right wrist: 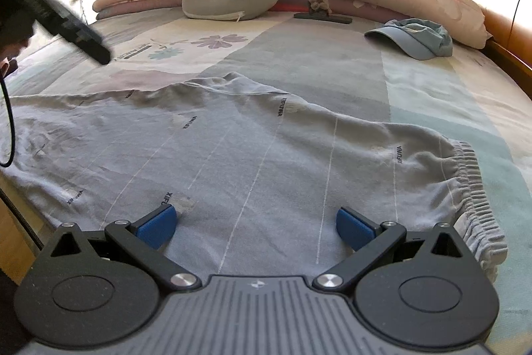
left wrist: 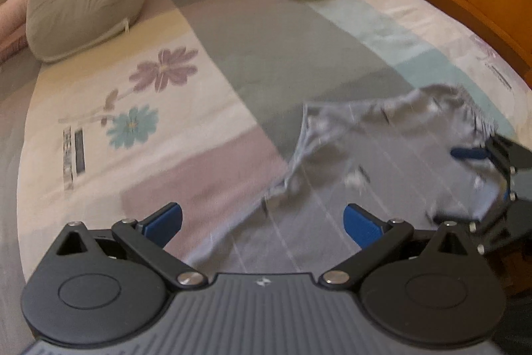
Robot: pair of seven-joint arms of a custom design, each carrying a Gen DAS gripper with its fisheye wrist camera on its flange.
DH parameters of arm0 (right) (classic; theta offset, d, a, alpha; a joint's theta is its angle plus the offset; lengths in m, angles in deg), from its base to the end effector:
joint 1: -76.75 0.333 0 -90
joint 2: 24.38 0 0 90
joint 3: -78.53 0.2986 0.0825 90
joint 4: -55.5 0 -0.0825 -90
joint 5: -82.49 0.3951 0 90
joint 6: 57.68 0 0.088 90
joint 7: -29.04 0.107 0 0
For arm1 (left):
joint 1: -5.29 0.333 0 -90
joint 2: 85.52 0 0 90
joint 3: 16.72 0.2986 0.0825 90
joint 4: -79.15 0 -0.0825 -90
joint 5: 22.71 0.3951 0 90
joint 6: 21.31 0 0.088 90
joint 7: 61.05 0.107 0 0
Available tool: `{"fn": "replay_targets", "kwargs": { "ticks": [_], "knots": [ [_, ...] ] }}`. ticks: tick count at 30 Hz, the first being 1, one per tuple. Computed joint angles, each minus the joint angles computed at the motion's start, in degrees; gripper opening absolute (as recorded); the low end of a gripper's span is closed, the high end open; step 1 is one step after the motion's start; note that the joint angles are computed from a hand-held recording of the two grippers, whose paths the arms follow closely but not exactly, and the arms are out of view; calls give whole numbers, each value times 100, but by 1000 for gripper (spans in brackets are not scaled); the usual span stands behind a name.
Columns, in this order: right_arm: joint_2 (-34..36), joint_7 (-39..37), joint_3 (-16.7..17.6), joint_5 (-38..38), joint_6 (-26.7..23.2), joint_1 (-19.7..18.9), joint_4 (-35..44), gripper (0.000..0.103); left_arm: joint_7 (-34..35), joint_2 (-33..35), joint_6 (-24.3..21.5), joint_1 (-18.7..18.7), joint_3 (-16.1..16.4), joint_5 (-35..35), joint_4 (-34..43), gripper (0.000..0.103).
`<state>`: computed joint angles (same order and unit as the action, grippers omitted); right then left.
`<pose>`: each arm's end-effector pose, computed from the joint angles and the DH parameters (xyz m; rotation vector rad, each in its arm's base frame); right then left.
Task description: Fold clothes
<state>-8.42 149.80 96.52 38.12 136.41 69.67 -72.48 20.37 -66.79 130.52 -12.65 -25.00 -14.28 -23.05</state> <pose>0.5506 0.1801 0.3210 -1.9798 1.2575 -0.5325 0.6170 -0.2984 0.4124 -1.5306 2.3035 -0.6434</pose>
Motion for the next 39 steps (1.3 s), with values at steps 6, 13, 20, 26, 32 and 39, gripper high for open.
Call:
{"fn": "replay_targets", "kwargs": {
  "ticks": [6,13,20,26,32,39],
  "knots": [
    [-29,-58,-80,142,-57,114,-11,103,167,-430,-116,198,-212,-628,-665,102],
    [-10,-260,235,306,-155,-155,-14,103,-34,-887,-205,316,-241,-921,-1288,102],
    [-28,-392,449,433,-329,-306,-3,103,-460,-814,517,305,-165,-682,-1791,102],
    [-115,-766,787,855,-628,-514,-30,103,-526,-1028,869,287,-101,-287,-2097,102],
    [259,-1674,3004,993,-759,-2476,16,103,-1165,-1409,962,407,44,333,-2518,102],
    [761,-2344,3219,1297,-1064,-2039,448,103,-1672,-1849,1093,732,-68,776,-3119,102]
  ]
}}
